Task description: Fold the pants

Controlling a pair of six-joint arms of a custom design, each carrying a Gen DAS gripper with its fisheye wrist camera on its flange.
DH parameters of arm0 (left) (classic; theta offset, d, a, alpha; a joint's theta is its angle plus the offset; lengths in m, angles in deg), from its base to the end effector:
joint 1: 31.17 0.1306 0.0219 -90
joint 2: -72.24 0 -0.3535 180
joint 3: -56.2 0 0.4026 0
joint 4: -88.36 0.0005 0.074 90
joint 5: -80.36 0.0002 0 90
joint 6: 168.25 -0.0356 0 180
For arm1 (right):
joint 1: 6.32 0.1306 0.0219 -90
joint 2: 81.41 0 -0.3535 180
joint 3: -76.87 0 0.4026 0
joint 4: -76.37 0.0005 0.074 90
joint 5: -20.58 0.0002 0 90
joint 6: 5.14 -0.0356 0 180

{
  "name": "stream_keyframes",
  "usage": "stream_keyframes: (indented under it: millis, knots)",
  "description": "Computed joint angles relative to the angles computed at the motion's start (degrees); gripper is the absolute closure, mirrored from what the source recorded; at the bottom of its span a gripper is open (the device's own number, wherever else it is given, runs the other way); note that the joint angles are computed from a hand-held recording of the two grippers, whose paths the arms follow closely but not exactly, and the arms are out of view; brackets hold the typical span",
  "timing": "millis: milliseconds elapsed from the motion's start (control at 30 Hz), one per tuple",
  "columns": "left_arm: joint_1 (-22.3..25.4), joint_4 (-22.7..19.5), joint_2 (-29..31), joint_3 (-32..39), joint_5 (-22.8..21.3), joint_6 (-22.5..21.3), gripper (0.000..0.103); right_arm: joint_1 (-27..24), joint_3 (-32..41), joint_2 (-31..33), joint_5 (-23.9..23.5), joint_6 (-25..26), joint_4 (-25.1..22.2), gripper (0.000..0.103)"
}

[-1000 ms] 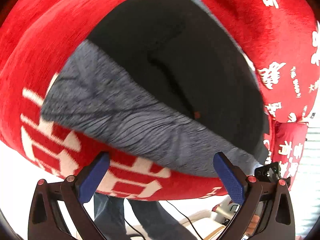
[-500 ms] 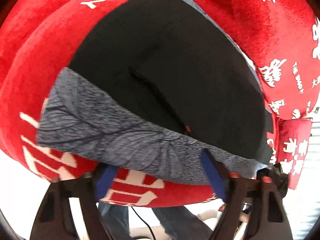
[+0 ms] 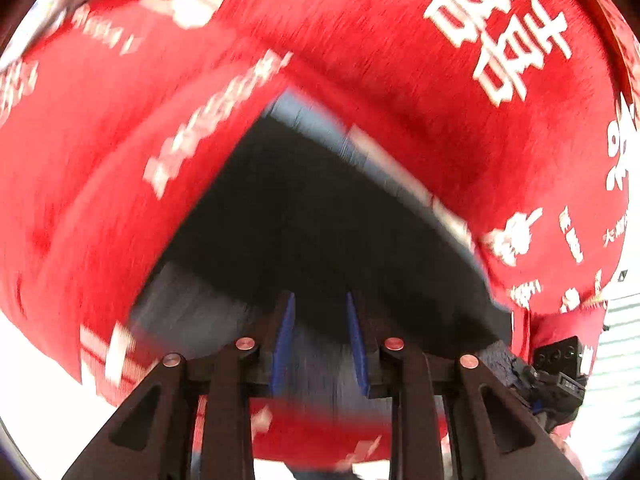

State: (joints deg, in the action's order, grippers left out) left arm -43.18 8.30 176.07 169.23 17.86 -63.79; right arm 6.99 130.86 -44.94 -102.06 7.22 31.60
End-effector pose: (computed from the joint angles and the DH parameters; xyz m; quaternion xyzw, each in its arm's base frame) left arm 0.5229 -0.1286 0.4384 0.0190 0.9585 -0.2651 0.1035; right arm 0.2038 0.0674 0.4141 0.3124 0.7715 0.5245 0.1793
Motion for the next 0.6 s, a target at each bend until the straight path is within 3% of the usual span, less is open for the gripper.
stream_keyframes:
  millis: [100,200,367,467,533,600]
  knots:
    - [-2.91,1.94,8.19,10.51,-5.20,0.10,0.076,-9.71,5.65,10.06,-9.60,10.83,-2.38,0.096]
    - [-5.17,-1.20,17.39,22.56,-13.07,-1.16,0.076,-15.35,11.20,22.07,-13.73,21.01,-4.69,0.096]
    - [-4.97,-1.83,21.70,34.16,-15.85,0.42,0.074,-17.79,12.42,33.85,-13.30,21.26,-3.45,0.096]
    - [-4.51,-2.19,20.45,35.39,-19.54,-2.80,0.040,-18.13,11.21,36.46,-12.44,18.31,-2.08,0.095]
    - [-5.35,-2.73,19.41,33.84,-22.62,-6.49,0.038,-17.86,12.44,38.24,-11.10,20.07,-4.40,0.094]
    - [-6.46,-4.86,19.13,31.23,-24.39,-8.29,0.038,-17.82,14.01,38.50,-10.63,21.00,-6.01,0.081]
